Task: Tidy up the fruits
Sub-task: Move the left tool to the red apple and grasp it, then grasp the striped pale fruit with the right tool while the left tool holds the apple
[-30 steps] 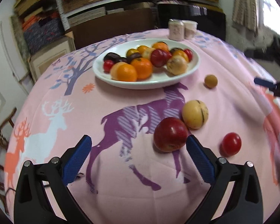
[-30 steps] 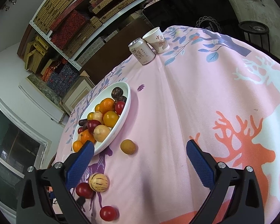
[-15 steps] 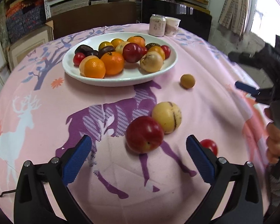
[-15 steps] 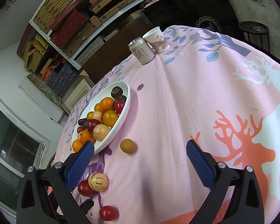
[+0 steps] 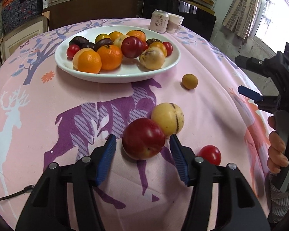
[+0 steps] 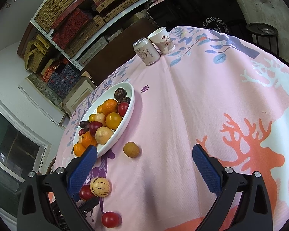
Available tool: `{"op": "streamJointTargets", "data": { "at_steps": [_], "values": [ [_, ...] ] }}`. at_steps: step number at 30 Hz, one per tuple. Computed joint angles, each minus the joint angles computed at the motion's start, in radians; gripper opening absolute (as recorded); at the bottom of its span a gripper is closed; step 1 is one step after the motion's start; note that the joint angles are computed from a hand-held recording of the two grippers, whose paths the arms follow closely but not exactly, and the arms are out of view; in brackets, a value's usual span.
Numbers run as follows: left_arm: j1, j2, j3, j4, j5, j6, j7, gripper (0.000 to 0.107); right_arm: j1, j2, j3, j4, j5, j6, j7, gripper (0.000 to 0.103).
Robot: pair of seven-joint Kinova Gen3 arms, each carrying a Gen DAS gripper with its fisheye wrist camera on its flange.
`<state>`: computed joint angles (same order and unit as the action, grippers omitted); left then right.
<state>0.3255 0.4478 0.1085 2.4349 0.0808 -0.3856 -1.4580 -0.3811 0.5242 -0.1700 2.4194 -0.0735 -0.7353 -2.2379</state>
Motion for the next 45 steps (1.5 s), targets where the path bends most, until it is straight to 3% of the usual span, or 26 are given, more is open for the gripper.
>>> {"op": "streamJointTargets", "data": {
  "at_steps": [2, 4, 5, 7, 11, 15, 17, 20, 23, 26, 28, 32, 37, 41, 45],
  "values": [
    [-0.002, 0.0, 0.002, 0.001, -0.002, -0.003, 0.003, 0.057, -0.008, -0.001, 0.005, -0.004, -0.006, 0.009, 0.007, 0.1],
    [0.002, -0.005, -0.003, 0.001, 0.003, 0.001, 0.0, 0.05, -0.011, -0.001, 0.002, -0.006, -0.021, 0.01, 0.027, 0.1],
    [-0.02, -0.008, 0.013, 0.003, -0.016, 0.005, 0.01, 0.041, -0.003, 0.0, -0.013, -0.007, -0.04, 0.009, 0.049, 0.1],
    [-0.06, -0.013, 0.04, 0.009, -0.039, 0.008, 0.032, 0.041, 0.003, 0.0, -0.032, -0.012, -0.067, 0.016, 0.089, 0.1],
    [0.046, -0.042, -0.067, 0.046, 0.068, -0.02, -0.005, 0.041, 0.004, 0.0, -0.049, -0.026, -0.098, 0.04, 0.143, 0.1],
    [0.095, -0.082, -0.13, 0.108, 0.216, -0.088, -0.042, 0.041, -0.014, 0.001, -0.055, -0.041, -0.119, 0.062, 0.204, 0.1],
    [0.097, -0.086, -0.146, 0.115, 0.278, -0.094, -0.059, 0.041, -0.059, -0.003, -0.042, -0.053, -0.168, 0.081, 0.27, 0.1],
    [0.043, -0.088, -0.128, 0.097, 0.284, -0.046, -0.047, 0.041, -0.197, -0.012, 0.038, -0.074, -0.24, 0.115, 0.392, 0.1],
    [0.084, -0.072, -0.155, 0.078, 0.344, -0.026, -0.093, 0.041, -0.329, -0.008, 0.119, -0.08, -0.335, 0.104, 0.514, 0.1],
    [0.087, -0.07, -0.149, 0.081, 0.349, -0.036, -0.104, 0.041, -0.365, -0.009, 0.112, -0.095, -0.378, 0.123, 0.6, 0.099],
    [0.095, -0.067, -0.151, 0.08, 0.363, -0.039, -0.114, 0.041, -0.441, 0.0, 0.155, -0.119, -0.41, 0.15, 0.68, 0.093],
    [0.112, -0.064, -0.16, 0.074, 0.39, -0.031, -0.136, 0.041, -0.608, 0.028, 0.284, -0.196, -0.506, 0.262, 0.843, 0.068],
    [0.108, -0.059, -0.156, 0.07, 0.392, -0.028, -0.144, 0.041, -0.587, 0.049, 0.266, -0.28, -0.608, 0.388, 0.987, 0.049],
    [0.117, -0.053, -0.162, 0.061, 0.402, -0.013, -0.161, 0.041, -0.623, 0.061, 0.319, -0.298, -0.542, 0.439, 0.919, 0.042],
    [0.142, -0.048, -0.178, 0.052, 0.428, -0.005, -0.184, 0.041, -0.563, 0.056, 0.256, -0.293, -0.526, 0.423, 0.916, 0.042]
  ]
}}
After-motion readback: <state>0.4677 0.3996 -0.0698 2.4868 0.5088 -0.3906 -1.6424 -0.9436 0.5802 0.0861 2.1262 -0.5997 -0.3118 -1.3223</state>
